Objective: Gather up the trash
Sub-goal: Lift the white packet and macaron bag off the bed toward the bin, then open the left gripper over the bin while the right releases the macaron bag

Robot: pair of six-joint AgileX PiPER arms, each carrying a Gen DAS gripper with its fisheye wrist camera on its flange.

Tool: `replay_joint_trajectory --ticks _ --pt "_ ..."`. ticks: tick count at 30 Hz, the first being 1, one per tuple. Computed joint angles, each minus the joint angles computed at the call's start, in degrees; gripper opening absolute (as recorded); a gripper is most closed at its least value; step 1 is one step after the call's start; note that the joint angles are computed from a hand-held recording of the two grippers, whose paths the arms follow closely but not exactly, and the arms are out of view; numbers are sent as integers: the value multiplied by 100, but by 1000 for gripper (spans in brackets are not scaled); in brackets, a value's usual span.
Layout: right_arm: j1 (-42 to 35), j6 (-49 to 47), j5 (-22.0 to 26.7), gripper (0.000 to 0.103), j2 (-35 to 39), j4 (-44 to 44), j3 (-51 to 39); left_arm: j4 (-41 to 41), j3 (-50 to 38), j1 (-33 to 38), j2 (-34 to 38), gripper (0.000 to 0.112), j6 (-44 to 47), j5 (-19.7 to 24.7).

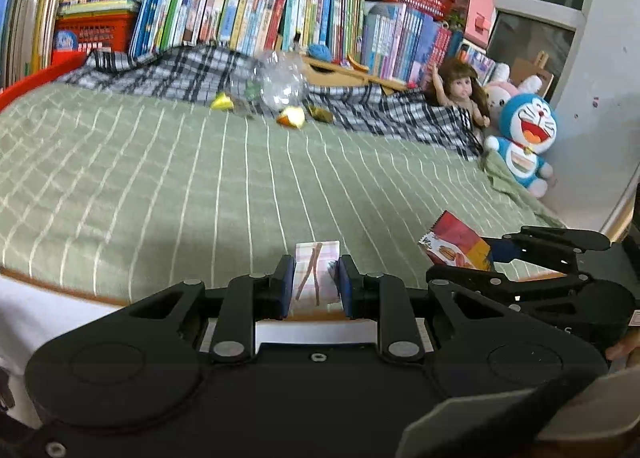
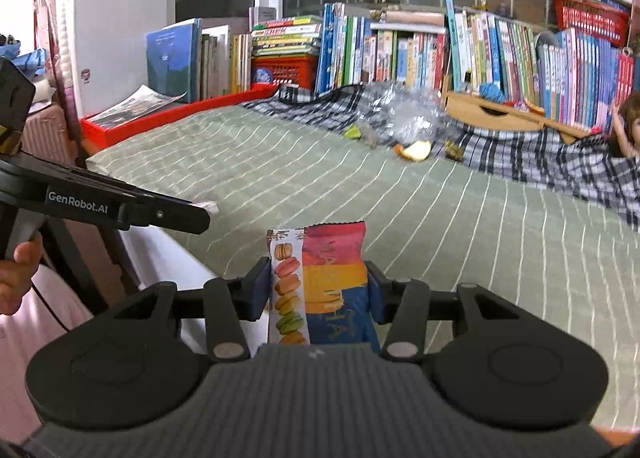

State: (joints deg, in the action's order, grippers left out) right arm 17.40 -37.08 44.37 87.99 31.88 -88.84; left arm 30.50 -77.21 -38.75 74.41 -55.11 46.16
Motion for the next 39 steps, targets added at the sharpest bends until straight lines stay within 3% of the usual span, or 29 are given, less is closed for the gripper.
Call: replay_joint_trajectory --ticks 19,36,39 --pt "-234 -230 269 59 -632 408 1528 336 1765 -759 -601 22 -1649 -335" --pt "52 237 337 60 -609 66 1998 72 2375 -866 -480 22 -1923 -657" --pt "136 343 279 64 -616 -122 2052 -52 2426 -834 -425 22 -1847 -686"
